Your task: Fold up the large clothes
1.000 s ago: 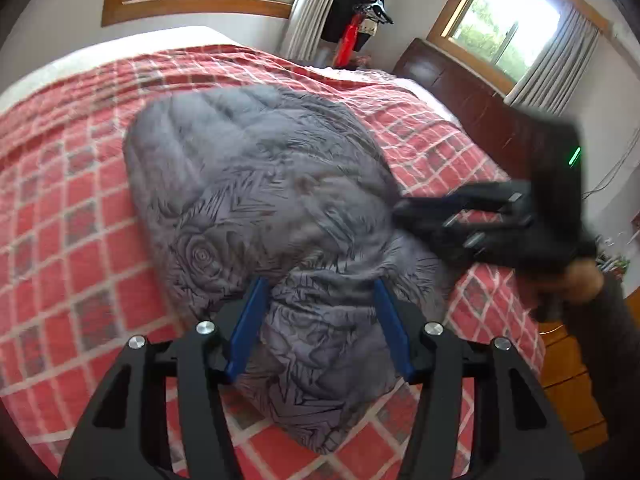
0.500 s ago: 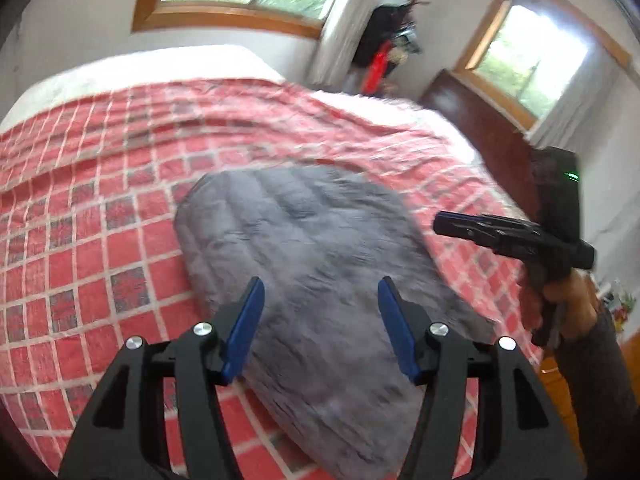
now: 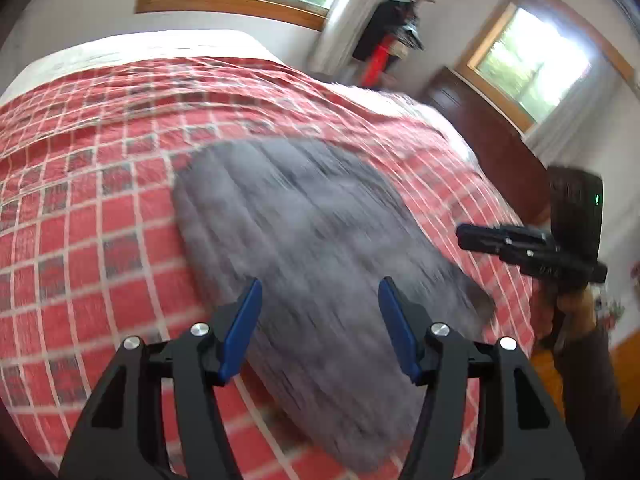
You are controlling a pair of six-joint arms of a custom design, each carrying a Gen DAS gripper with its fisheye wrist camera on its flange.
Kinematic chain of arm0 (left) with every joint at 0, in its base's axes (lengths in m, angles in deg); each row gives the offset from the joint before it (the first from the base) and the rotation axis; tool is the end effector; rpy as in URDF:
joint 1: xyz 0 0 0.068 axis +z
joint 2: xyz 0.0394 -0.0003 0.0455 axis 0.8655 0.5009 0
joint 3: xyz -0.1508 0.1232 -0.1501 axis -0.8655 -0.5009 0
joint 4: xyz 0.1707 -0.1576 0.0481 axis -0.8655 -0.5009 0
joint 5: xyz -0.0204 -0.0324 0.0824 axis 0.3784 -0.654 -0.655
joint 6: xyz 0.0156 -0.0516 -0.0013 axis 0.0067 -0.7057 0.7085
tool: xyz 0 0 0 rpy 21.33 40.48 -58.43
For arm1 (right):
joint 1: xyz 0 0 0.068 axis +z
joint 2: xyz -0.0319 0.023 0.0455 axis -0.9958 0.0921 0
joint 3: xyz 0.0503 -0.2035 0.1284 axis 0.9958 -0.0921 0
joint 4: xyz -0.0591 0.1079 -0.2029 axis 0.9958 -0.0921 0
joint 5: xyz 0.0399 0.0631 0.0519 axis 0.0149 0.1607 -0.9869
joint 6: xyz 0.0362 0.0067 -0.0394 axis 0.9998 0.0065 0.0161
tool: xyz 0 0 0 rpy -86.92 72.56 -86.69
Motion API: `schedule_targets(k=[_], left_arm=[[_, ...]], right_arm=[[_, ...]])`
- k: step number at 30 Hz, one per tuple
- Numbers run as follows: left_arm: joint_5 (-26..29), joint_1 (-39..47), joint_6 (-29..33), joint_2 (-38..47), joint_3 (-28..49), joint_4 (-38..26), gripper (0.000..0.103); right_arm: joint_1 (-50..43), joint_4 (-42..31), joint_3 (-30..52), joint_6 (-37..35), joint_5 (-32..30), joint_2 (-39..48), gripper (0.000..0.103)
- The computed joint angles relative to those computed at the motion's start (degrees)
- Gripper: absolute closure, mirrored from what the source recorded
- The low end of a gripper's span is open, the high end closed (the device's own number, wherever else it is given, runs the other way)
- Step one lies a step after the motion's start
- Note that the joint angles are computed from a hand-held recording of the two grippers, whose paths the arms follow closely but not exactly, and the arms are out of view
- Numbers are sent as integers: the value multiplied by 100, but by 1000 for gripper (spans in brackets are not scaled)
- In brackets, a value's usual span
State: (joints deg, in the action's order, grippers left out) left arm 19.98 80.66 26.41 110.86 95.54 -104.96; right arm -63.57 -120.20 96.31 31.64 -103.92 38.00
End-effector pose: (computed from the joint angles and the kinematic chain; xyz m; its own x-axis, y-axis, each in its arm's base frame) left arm 0.1988 0.0507 0.2292 -0.8190 0.0682 -0.5697 0.3446 0.8525 -0.3932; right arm 0.2145 0.0957 0.2313 -0.7842 -0.2157 -0.5818 -0.4639 0.8265 0.3189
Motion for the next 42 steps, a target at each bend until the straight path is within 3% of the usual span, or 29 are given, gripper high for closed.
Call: schedule_targets(k=[2, 4, 5, 7, 10, 12, 16, 19, 21, 23, 26, 30, 42], left_arm=[[-176, -175, 78, -336, -366, -93, 44], [-710, -605, -378, -547, -848, 462, 36], [-913, -798, -572, -617, -1045, 722, 30], [-1077, -960, -833, -704, -1199, 942, 29], [-495, -361, -326, -811, -905, 83, 27], [-171, 258, 322, -972, -719, -589, 11], [353, 1634, 1732, -730, -452, -1777, 11], [252, 2021, 2036, -779, -604, -1890, 10], [163, 2082, 1997, -702, -744, -1771, 9], [141, 2016, 1870, -582, -875, -1639, 9], [115, 1785, 1624, -465, -1074, -1353, 9], [280, 1634, 1416, -364, -1237, -1051, 9], [424, 826, 339, 244, -1274, -2, 5]], right_arm=[[399, 46, -219, 74, 380, 15, 81], [886, 431, -543, 179, 1185, 402, 76], [976, 654, -692, 230, 1364, 514, 71], [866, 604, -717, 319, 1278, 480, 70], [562, 96, -700, 299, 1007, -44, 69], [147, -291, -642, 258, 505, -414, 69], [-460, -754, -509, 168, -43, -740, 63], [-875, -808, -489, 149, -465, -627, 40], [-1222, -734, -463, 147, -882, -418, 16], [-1613, -593, -398, 141, -1458, -5, 8], [-2181, -288, -232, 261, -2500, 911, 8], [-2382, 103, 33, 387, -3277, 1804, 8], [-1773, 1051, 617, 800, -3007, 3111, 8]])
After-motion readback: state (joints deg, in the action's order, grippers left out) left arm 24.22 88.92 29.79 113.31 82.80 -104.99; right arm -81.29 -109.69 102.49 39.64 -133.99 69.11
